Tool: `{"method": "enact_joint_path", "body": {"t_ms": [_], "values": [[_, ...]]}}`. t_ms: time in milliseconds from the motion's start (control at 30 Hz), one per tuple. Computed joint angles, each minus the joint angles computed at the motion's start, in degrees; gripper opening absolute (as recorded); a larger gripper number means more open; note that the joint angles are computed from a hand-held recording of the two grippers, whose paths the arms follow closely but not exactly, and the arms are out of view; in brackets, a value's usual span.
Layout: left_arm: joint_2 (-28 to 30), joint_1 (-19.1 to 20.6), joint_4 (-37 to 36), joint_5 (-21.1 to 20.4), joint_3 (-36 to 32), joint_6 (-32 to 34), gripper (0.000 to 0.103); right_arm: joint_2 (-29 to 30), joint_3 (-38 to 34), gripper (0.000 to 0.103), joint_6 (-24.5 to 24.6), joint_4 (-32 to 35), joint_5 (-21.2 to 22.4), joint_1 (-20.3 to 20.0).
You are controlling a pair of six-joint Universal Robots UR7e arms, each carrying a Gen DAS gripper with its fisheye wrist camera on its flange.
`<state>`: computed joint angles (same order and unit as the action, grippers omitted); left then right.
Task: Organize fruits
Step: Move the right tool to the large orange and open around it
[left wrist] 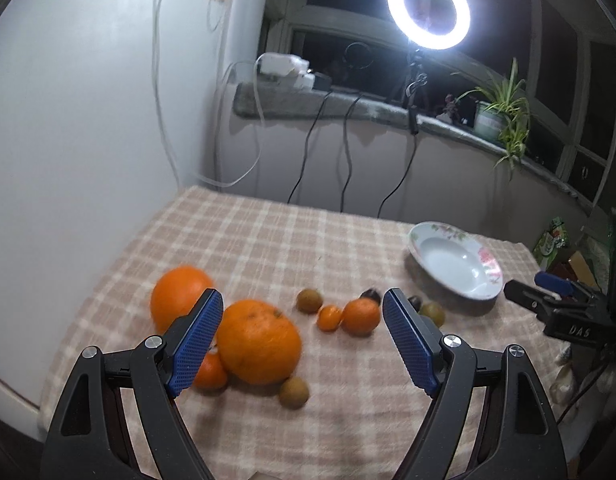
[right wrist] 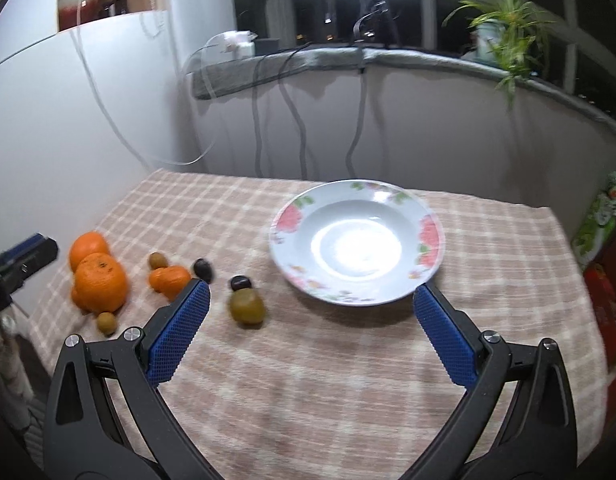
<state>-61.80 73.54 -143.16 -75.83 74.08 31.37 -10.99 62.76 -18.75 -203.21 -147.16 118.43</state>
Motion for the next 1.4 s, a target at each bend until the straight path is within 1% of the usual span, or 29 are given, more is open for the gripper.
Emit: {"method": "enact_joint_path", "body": {"t_ms": [67, 133, 233, 333, 467, 533, 633, 667, 700, 767, 867, 967, 1033, 1133, 1200, 1267, 1400], "values": [[-0.1, 0.5, 0.8, 0.3, -0.1, -0.7, 0.082, 0.1, -0.4, 0.103, 1.1, 2.6, 1.6, -0.2], [-0.1, 1.1, 1.7, 0.4, -0.5, -1.6, 0.082, -0.2, -0.4, 0.103, 3.3, 5.6, 4.3, -0.6], [0.1, 1.9, 2.3, 1.4, -0.8, -2.3, 0.082, -0.1, -1.3, 0.103, 5.2, 9.0, 7.5, -1.1], [0.1, 2.4, 2.8, 2.1, -0.9, -2.7, 0.079, 0.4, -3.0, 0.103, 6.3, 12.6, 10.2, -1.4], [0.1, 3.0, 3.1, 2.8, -0.6, -2.4, 0.076, 0.6, -4.9, 0.103, 9.3, 19.6, 15.7, -2.3], [0.2, 3.2, 3.3, 3.0, -0.8, -2.4, 0.074, 1.1, -6.4, 0.103, 10.2, 22.5, 17.7, -2.5], [0.4, 3.4, 3.7, 3.0, -1.0, -2.3, 0.069, 1.4, -8.1, 0.102, 11.9, 26.4, 21.1, -2.9], [0.5, 3.4, 3.9, 2.9, -1.2, -2.1, 0.068, 1.7, -9.2, 0.101, 13.0, 28.5, 23.0, -3.2], [0.7, 3.5, 4.1, 2.7, -1.4, -1.9, 0.068, 1.9, -9.8, 0.100, 13.6, 29.5, 24.0, -3.4], [0.8, 3.5, 4.6, 2.3, -1.7, -1.6, 0.067, 2.7, -12.1, 0.099, 15.1, 32.7, 26.9, -3.8], [1.2, 3.4, 5.1, 1.9, -2.1, -1.1, 0.067, 4.8, -16.5, 0.099, 15.6, 37.0, 29.1, -4.0], [1.5, 3.5, 5.6, 1.6, -2.2, -0.4, 0.066, 7.0, -21.0, 0.094, 16.4, 41.4, 31.0, -4.2], [1.6, 3.5, 5.8, 1.7, -2.2, -0.1, 0.063, 8.5, -24.2, 0.093, 16.8, 44.3, 32.8, -4.4], [1.8, 3.5, 5.8, 1.8, -2.3, 0.7, 0.062, 10.6, -28.5, 0.093, 18.1, 48.8, 35.0, -4.9], [2.1, 3.5, 5.8, 1.9, -2.5, 1.0, 0.062, 11.7, -30.9, 0.088, 18.9, 51.1, 37.1, -5.3], [2.3, 3.7, 6.2, 1.7, -3.0, 0.8, 0.062, 12.4, -32.4, 0.086, 20.4, 53.0, 39.5, -5.9], [3.0, 3.7, 6.3, 1.5, -3.9, 1.5, 0.062, 13.7, -35.3, 0.085, 22.4, 55.9, 43.0, -6.7]]}}
